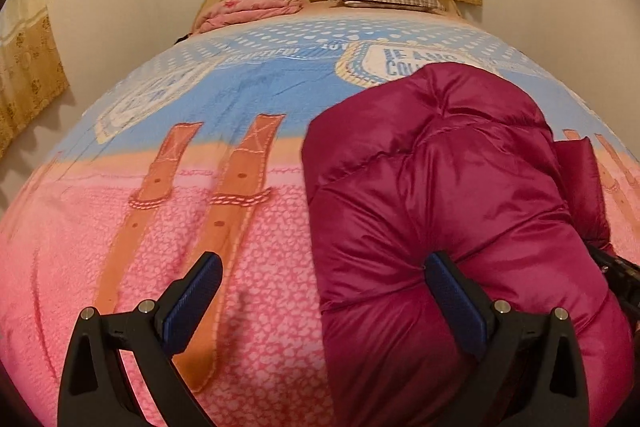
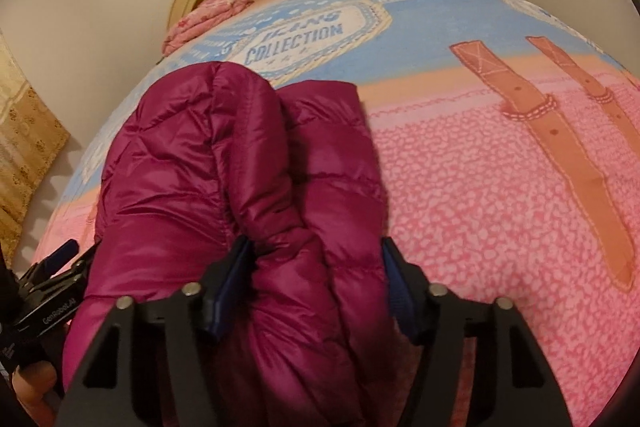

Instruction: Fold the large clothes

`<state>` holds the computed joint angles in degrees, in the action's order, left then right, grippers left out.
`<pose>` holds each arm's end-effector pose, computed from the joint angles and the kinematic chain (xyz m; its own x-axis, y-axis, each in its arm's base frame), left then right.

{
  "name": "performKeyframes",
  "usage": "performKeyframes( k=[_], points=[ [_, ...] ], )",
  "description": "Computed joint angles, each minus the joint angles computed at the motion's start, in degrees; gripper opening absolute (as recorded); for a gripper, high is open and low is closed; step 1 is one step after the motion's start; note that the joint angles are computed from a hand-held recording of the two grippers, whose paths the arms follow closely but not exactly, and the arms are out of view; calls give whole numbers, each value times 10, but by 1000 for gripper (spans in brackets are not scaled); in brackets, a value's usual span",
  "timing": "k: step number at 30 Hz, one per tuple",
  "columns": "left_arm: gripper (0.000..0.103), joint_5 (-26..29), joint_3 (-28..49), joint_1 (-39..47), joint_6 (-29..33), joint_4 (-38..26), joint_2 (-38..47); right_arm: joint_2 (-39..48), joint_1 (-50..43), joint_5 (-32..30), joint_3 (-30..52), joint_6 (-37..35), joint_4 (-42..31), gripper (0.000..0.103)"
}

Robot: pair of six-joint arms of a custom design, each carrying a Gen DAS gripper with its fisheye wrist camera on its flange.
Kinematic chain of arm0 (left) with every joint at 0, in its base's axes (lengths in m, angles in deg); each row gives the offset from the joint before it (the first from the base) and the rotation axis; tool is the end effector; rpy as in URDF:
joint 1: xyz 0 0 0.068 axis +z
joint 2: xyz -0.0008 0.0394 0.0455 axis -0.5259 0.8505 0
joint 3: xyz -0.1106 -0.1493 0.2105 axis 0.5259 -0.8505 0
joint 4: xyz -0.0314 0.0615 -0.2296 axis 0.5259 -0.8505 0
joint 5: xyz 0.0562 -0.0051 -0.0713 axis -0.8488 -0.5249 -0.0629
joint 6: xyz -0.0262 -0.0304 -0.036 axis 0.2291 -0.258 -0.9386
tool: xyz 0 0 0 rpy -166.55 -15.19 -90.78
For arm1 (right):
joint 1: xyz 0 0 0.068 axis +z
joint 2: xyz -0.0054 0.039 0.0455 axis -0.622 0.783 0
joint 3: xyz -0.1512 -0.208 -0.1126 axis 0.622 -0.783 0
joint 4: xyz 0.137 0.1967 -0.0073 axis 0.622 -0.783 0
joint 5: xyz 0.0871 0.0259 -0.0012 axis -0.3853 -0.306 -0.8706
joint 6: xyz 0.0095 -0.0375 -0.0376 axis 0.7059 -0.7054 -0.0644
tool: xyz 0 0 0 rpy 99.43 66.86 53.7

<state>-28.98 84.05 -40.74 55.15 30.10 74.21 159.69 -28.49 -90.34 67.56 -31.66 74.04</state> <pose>0.2929 -0.0407 0.0325 -0.7173 0.0305 -0.6961 -0.0128 0.9983 0.0570 0.2662 0.0517 -0.0048 -0.7727 0.2158 -0.5970 0.0083 0.9438 0.3305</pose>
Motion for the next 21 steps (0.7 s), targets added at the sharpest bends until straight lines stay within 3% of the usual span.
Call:
performKeyframes(
  k=[1,6,10,14,21],
  points=[
    [97,11,5,2,3,-4,2,4,5,7,-3,-2,8,61],
    [61,32,3,-17,13,-11,-4,4,34,33,-1,0,4,49],
    [51,30,9,-27,15,-25,-8,6,40,37,4,4,3,43],
    [27,3,4,-42,29,-24,-15,10,45,35,-2,7,22,33],
    [12,-3,-17,-31,46,-39,-63,3,60,45,-32,13,64,24]
  ],
)
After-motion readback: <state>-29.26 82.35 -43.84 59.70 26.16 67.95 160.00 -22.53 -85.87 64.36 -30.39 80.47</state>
